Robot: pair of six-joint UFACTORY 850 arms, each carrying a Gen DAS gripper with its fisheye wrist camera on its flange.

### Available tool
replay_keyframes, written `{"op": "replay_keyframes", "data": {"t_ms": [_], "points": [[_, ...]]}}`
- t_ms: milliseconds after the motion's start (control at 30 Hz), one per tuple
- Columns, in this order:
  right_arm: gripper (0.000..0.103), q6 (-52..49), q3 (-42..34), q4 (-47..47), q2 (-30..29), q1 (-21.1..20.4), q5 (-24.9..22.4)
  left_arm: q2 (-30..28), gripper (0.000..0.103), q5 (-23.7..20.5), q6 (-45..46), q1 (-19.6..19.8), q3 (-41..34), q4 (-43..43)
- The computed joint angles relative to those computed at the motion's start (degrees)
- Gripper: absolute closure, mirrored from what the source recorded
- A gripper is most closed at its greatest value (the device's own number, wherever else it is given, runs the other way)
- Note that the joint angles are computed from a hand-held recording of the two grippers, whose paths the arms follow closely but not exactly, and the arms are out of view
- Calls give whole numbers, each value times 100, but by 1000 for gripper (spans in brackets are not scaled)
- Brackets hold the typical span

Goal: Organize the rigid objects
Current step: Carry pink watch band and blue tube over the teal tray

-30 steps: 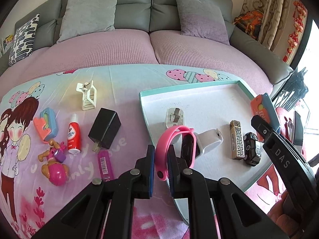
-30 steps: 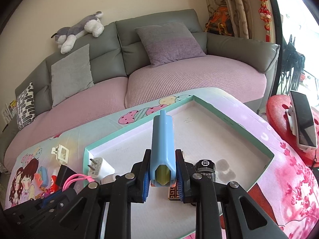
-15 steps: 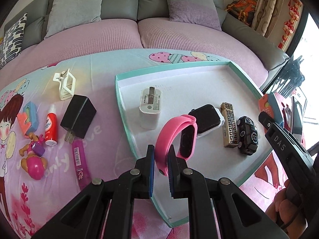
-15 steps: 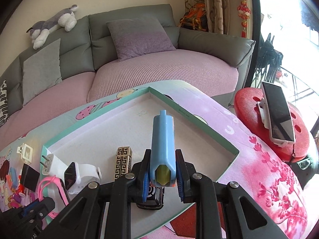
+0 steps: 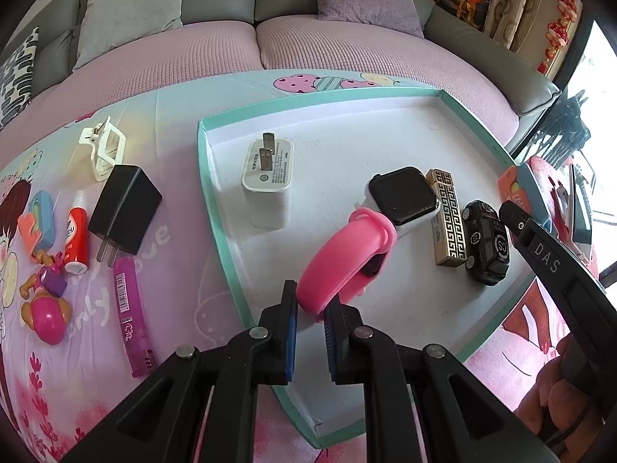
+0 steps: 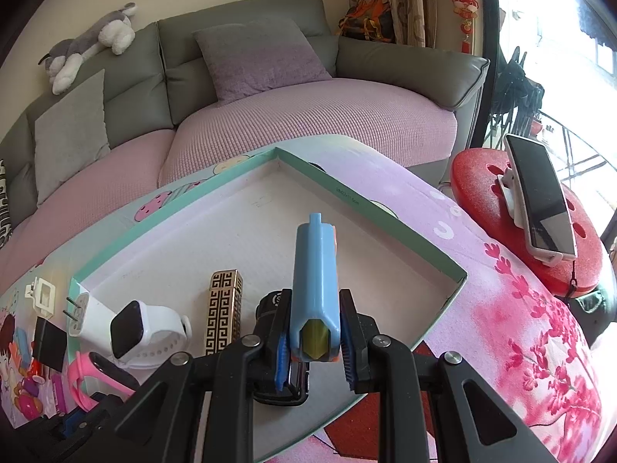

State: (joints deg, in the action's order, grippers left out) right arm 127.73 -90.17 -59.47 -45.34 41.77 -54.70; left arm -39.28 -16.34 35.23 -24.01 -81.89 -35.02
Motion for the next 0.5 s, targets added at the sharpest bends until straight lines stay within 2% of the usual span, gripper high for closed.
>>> {"op": "replay_keyframes", "data": {"t_ms": [67, 167, 433, 500], "points": [[79, -7, 4, 2, 1, -8, 9, 9, 91, -49, 317, -1, 4, -284], [79, -24, -8, 17, -9, -11, 28, 1, 90, 29, 53, -57, 10, 84], [77, -129, -77, 62, -54, -8, 8, -60, 88, -48, 422, -26, -42, -274], [74, -156, -100, 39, -64, 3, -6, -98, 73, 58, 86, -27, -80, 21]]}}
